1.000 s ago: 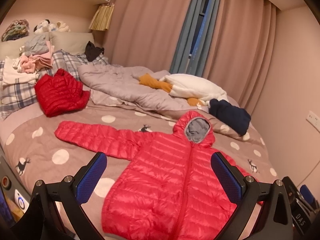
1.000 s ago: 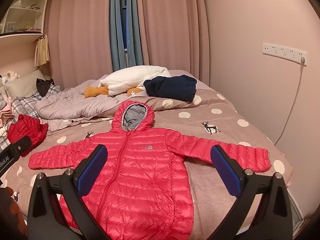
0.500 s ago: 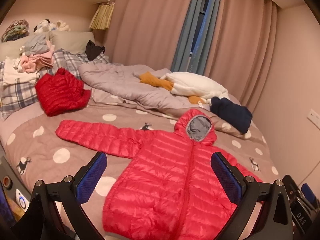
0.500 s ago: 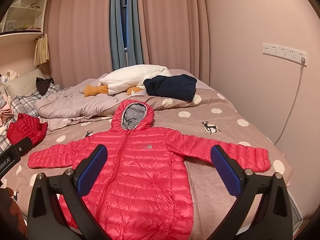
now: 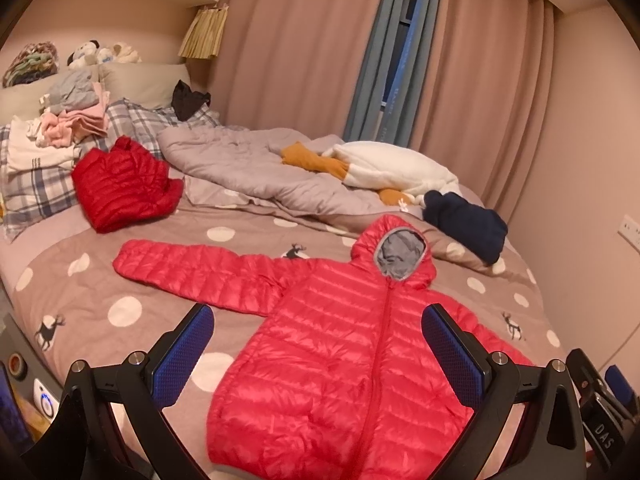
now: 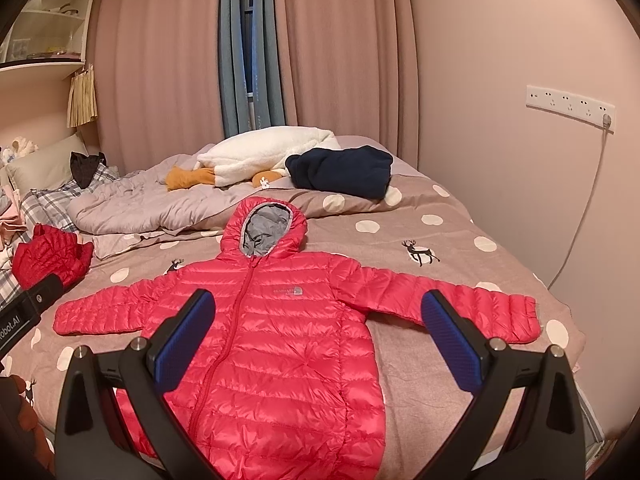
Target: Fold large clothes
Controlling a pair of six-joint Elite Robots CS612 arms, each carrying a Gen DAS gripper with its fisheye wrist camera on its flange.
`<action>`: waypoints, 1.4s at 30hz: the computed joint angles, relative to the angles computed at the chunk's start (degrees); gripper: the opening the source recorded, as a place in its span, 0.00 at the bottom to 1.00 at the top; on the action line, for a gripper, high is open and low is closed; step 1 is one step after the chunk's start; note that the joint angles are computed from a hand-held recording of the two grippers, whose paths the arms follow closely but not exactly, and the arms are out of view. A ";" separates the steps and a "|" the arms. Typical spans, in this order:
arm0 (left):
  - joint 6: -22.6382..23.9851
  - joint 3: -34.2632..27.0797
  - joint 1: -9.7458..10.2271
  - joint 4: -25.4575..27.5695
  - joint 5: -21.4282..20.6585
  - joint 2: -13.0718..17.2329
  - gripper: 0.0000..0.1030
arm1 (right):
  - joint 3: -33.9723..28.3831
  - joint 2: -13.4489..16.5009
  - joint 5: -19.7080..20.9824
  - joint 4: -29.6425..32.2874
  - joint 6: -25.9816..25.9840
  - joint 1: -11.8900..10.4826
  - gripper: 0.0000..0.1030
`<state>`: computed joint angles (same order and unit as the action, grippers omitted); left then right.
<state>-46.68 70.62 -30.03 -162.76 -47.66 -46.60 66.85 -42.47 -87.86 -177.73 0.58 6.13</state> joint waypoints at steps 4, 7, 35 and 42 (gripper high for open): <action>0.79 -0.21 -0.02 -0.12 -0.11 0.24 1.00 | -0.18 0.16 -0.30 0.35 0.25 0.03 1.00; 0.71 -0.28 -0.05 0.11 -0.03 0.31 1.00 | -0.32 0.23 -0.46 0.84 0.12 0.11 1.00; -13.83 -2.00 2.09 11.01 2.20 0.37 1.00 | -3.16 1.89 -3.54 3.38 -0.51 0.07 1.00; -19.94 -4.27 5.50 12.38 0.69 3.06 1.00 | -5.53 3.37 -3.90 4.43 -0.41 -0.57 1.00</action>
<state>-66.62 66.34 -24.52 -150.37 -46.97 -43.54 61.32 -39.10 -91.77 -173.30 0.17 5.56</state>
